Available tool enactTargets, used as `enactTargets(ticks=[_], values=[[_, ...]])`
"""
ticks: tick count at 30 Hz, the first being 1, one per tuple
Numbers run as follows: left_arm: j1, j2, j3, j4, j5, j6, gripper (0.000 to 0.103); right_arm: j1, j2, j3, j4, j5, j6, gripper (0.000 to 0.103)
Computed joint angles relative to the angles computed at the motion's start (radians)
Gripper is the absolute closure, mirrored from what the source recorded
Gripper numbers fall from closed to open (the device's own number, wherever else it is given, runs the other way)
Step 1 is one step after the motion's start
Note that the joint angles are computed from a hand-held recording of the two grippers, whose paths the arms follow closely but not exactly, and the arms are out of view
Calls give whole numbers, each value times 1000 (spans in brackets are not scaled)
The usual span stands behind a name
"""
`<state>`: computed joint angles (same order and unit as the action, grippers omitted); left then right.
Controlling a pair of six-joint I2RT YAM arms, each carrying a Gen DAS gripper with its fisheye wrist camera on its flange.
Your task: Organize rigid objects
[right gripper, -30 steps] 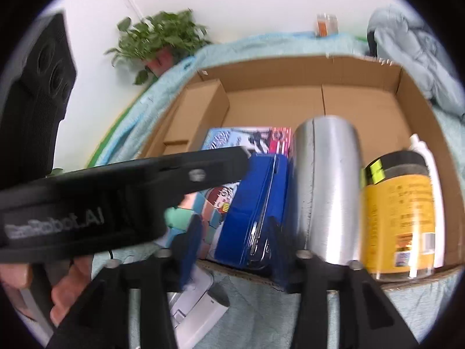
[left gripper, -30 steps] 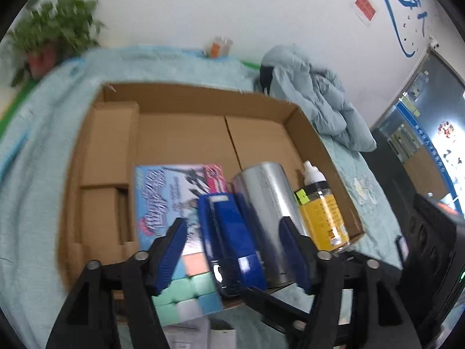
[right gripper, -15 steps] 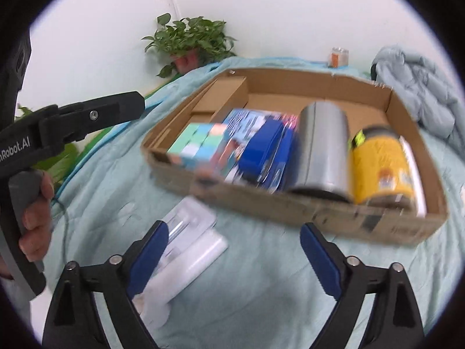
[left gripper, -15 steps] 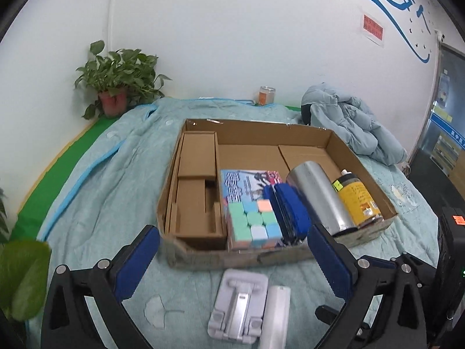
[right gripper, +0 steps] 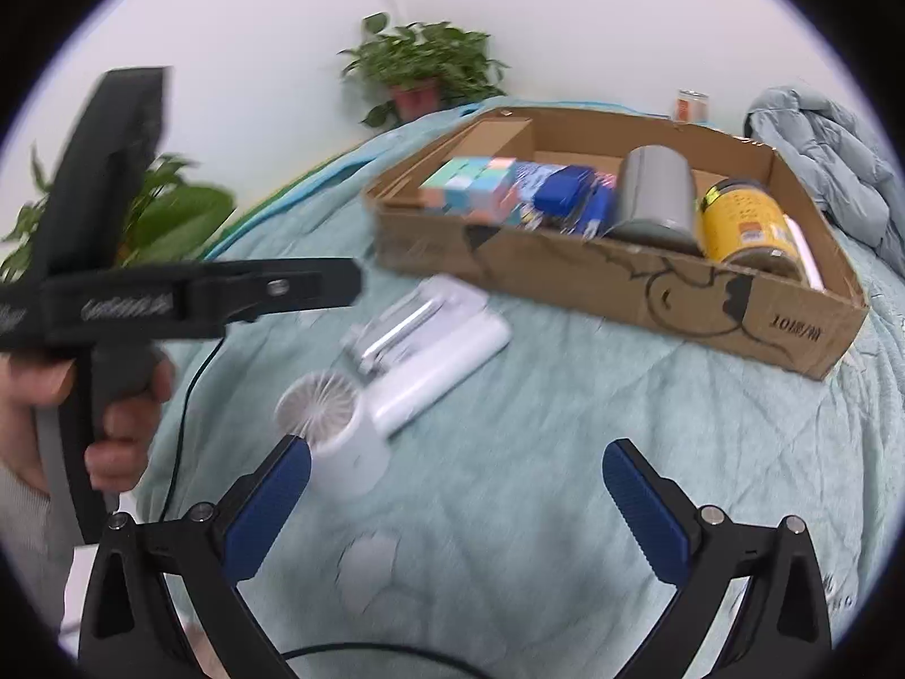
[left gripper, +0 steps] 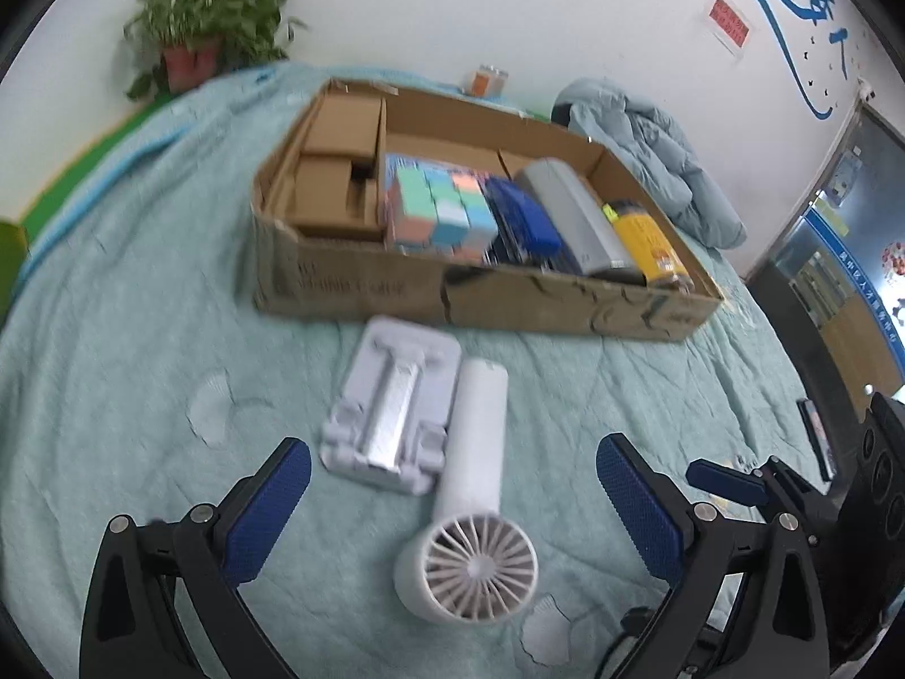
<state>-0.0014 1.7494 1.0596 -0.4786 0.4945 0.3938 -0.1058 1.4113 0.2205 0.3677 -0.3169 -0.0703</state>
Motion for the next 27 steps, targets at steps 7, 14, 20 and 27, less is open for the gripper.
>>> enactTargets(ticks=[7,14,20,27], values=[[-10,83,6,-109,57,-9,28,-3,-48,-75,18,-1,-1,0],[-72,40,-30,-168,206,-28,28,-111,-63,-117,12,-70,-51,0],[-165,-15,-69,-159,235,-61,28,-218,-86,-127,-16,-117,-93,0],[-59,-17,-55,-92,197,-113,23,-142,-51,-118,28,-83,-72,1]])
